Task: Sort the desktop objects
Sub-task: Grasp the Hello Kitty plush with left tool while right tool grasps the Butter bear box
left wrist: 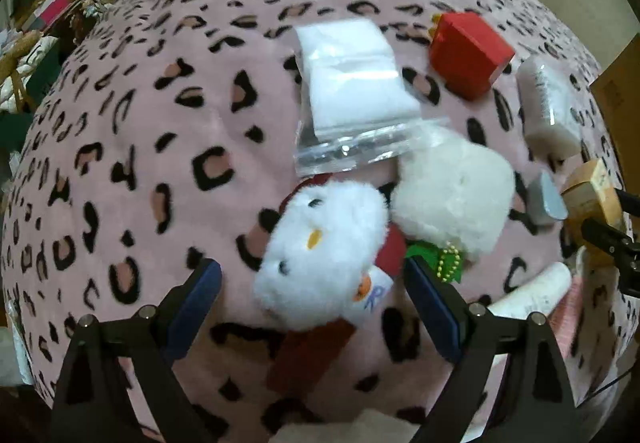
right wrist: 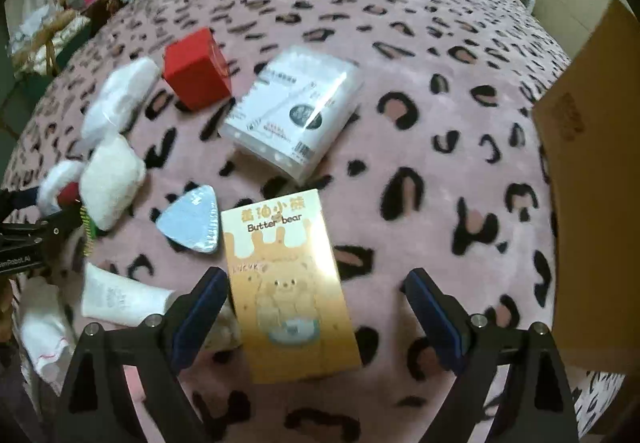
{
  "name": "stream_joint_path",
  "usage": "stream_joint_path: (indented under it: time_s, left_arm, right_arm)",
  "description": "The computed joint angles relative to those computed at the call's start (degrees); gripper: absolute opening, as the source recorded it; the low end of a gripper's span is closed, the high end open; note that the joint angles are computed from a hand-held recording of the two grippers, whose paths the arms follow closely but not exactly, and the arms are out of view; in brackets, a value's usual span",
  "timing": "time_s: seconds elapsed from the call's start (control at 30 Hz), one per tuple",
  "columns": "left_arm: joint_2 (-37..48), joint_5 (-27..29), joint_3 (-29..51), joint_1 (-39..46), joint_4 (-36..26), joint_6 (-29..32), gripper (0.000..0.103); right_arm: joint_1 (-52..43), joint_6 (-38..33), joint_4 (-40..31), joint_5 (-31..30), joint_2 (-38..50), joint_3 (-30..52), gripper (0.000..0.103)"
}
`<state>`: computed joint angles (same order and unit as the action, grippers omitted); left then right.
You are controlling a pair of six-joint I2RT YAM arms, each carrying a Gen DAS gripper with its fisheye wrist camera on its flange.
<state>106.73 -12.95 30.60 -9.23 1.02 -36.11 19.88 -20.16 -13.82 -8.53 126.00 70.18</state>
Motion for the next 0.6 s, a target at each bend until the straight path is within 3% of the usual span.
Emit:
stream_joint_path:
  time_s: [0.07, 0.2, 0.33, 0.6]
  left_arm:
    - [2.84, -0.72, 1.33, -0.18, 0.42, -0.15, 0.091]
    - [4.76, -1.04, 2.03, -0.25, 1.33, -0.7, 0.076]
    - [5.03, -1.44, 1.96, -1.28, 2.26, -0.82, 0.057]
    - [5.28, -4.45, 1.24, -3.6, 3.32, -4.08, 0.032]
  right_arm:
    - [0.35, 0.3, 0.0, 0.17, 1.86, 1.01, 0.093]
    - [-0.63, 0.87, 1.35, -1.42, 2.72, 0.45, 0.091]
    - [-1.84, 0.3, 2.17, -1.97, 2.63, -1.07, 0.064]
    - [-3.78, -1.92, 9.3, -3.0, 0.62, -8.03, 0.053]
